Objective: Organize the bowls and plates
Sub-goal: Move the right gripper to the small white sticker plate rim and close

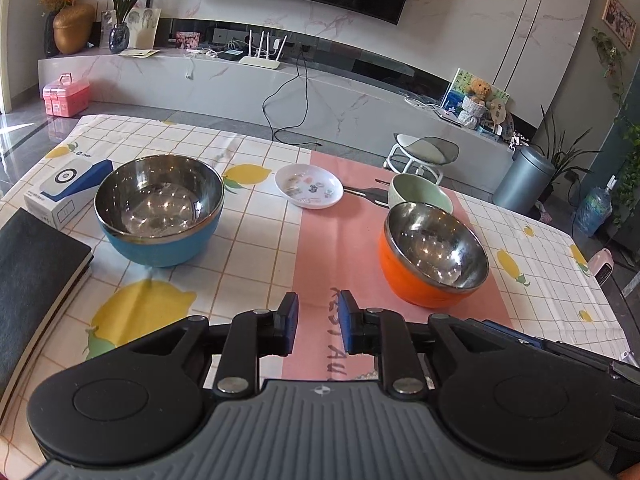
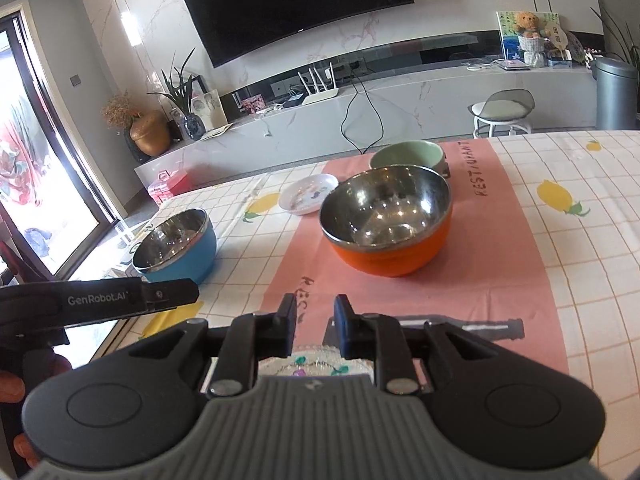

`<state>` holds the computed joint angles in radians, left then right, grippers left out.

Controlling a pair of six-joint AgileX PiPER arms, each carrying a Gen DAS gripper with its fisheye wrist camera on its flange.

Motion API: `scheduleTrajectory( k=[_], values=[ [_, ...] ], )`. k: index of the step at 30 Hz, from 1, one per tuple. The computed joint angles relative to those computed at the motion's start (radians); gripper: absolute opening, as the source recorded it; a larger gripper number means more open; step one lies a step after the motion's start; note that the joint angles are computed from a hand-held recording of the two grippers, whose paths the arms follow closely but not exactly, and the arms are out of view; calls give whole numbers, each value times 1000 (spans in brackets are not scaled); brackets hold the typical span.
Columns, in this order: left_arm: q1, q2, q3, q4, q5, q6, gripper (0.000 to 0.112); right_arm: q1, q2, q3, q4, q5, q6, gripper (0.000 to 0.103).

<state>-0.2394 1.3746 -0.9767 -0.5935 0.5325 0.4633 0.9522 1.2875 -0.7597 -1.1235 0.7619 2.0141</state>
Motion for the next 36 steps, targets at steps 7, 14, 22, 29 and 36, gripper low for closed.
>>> scheduleTrajectory(
  k=[7, 14, 22, 29, 36],
  values=[
    [13, 123, -124, 21, 9, -45, 24, -140, 76, -78, -25, -126, -80, 23],
    [33, 261, -294, 49, 51, -74, 24, -286, 171, -175, -14, -266, -178, 23],
    [34, 461, -593, 74, 164, -145, 24, -476, 326, -381, 341, -393, -614, 23],
    [-3, 738, -992, 185, 344, -372, 23, -640, 546, -703, 938, -256, -1166, 23],
    [-47, 1015, -1434, 348, 576, -593, 23, -751, 748, -969, 1269, -70, -1434, 12]
  ],
)
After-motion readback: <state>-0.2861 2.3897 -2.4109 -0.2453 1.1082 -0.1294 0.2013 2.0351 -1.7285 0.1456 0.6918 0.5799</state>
